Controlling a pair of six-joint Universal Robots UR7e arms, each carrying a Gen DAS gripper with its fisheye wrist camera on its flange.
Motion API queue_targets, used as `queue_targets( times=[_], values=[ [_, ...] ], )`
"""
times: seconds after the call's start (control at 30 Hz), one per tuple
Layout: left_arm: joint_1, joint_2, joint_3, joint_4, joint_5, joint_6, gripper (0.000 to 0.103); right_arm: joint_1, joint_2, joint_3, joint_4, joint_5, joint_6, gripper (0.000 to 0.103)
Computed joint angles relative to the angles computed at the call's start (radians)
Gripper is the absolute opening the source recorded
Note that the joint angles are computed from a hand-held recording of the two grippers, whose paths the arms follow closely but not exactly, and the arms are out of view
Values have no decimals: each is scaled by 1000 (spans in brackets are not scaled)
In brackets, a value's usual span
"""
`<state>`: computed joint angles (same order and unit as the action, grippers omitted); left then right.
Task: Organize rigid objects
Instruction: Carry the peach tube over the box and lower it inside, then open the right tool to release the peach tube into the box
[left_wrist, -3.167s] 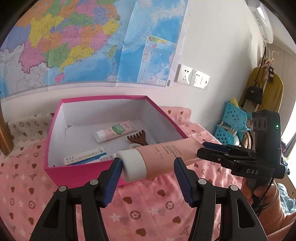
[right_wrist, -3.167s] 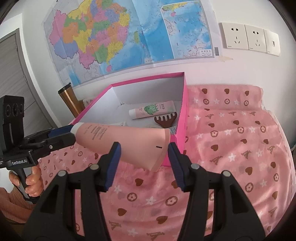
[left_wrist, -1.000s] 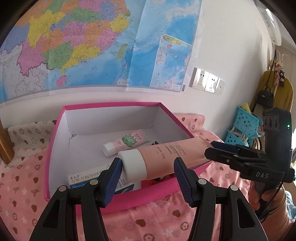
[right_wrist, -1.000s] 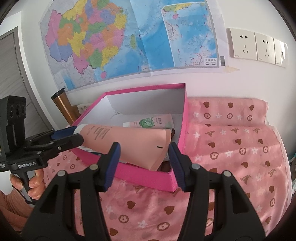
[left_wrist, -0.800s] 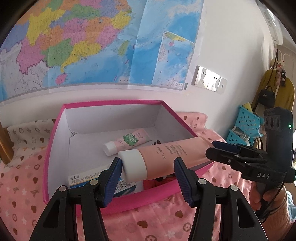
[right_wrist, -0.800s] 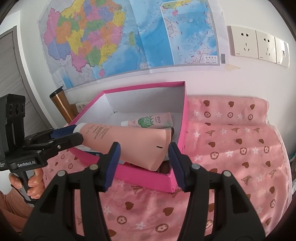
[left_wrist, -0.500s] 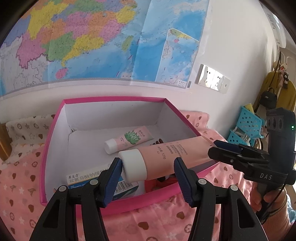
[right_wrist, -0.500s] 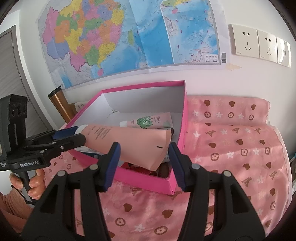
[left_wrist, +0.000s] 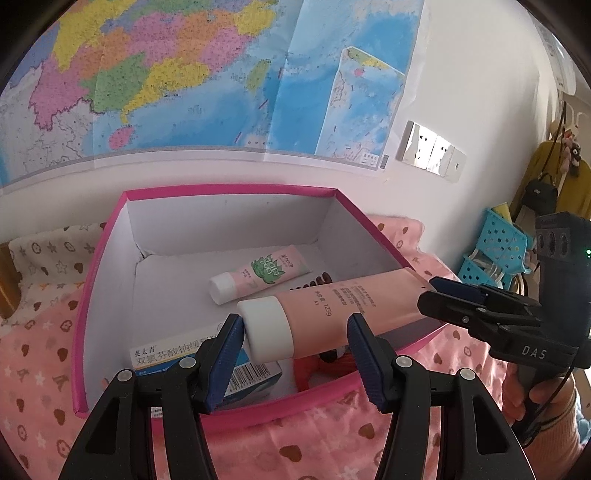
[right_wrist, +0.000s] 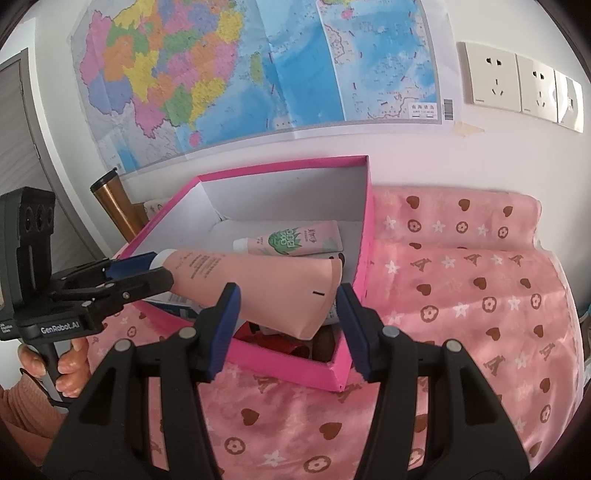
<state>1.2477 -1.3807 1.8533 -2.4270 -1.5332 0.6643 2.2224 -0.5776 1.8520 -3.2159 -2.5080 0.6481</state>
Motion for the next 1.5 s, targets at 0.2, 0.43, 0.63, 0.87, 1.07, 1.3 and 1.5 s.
queue_targets(
  times=[0.2, 0.43, 0.63, 0.87, 1.07, 1.3, 1.5],
  values=[
    [5, 19, -16, 19, 8, -18, 58, -5, 0, -5, 22, -1, 6, 57],
    [9, 37, -33, 38, 19, -31, 58, -5, 1, -21, 79, -14, 19, 57],
    [12, 49, -38, 47, 27, -36, 58, -5, 2, -31, 98, -18, 25, 58],
    [5, 65, -46, 56, 47, -31, 58, -1, 4, -38, 111, -31, 40, 58],
    [3, 55, -19, 15, 55, -13, 61, 15, 7, -44, 95, -60, 38, 59],
    [23, -42, 66, -114, -8, 28, 91, 76, 50, -59, 5, -93, -24, 70],
    [48, -141, 141, -178, -52, 73, 92, 122, 109, -80, -34, -84, -17, 85]
  ],
)
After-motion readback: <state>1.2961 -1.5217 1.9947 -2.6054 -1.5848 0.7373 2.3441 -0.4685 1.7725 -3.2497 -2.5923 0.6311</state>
